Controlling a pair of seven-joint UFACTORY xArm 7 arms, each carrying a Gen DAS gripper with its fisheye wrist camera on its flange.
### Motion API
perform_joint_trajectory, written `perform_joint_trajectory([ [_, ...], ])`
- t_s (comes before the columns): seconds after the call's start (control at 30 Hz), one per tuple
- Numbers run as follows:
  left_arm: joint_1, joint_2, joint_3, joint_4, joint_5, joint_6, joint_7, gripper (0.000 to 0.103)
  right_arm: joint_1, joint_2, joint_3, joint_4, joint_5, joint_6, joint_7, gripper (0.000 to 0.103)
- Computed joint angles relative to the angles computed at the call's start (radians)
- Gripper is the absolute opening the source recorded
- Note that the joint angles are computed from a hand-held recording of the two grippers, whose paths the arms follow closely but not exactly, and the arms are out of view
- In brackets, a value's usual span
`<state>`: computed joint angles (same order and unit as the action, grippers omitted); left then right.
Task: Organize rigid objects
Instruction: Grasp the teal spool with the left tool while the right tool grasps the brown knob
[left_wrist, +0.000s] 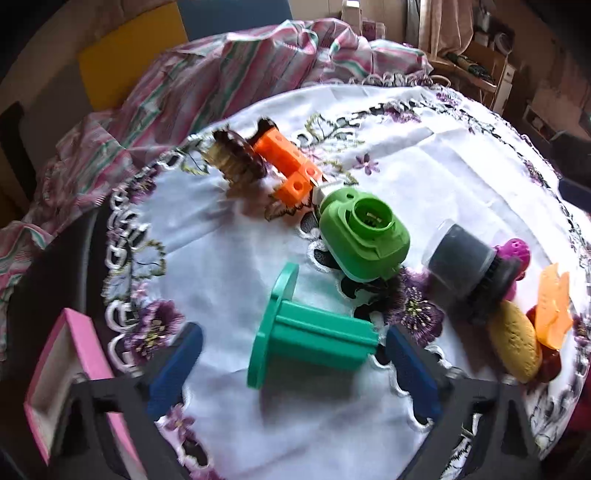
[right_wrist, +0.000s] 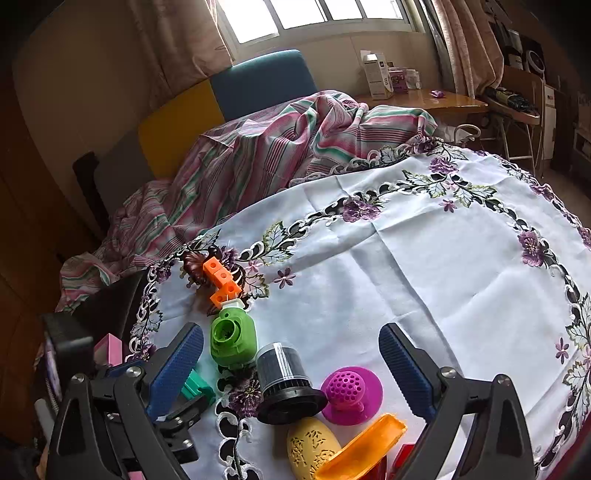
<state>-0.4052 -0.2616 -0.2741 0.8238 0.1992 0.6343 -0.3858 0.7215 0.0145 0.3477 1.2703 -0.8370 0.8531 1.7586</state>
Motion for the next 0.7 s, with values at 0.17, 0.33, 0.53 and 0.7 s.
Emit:
perform_joint_trajectory([
  [0.17, -0.022, -0.05, 0.018, -0.062, -0.101, -0.058, 0.018, 0.06, 0.001, 0.002, 0.0, 0.003, 0.005, 0.008, -0.012, 0.098],
  [0.33, -0.026, -0.24, 0.012, -0.163, -0.148, -0.067, -0.035, 0.06, 0.008, 0.016, 0.001, 0.017, 0.017, 0.017, -0.046, 0.098],
  [0.53, -0.037, -0.502, 0.034, -0.287, -0.211, 0.0, -0.074, 0.06, 0.03, 0.068, -0.008, 0.067, 0.073, 0.006, -0.153, 0.091],
  [0.7, -0.026, -0.684, 0.062, -0.374, -0.253, 0.066, -0.085, 0.06, 0.062, 0.156, -0.035, 0.181, 0.12, -0.018, -0.296, 0.084],
])
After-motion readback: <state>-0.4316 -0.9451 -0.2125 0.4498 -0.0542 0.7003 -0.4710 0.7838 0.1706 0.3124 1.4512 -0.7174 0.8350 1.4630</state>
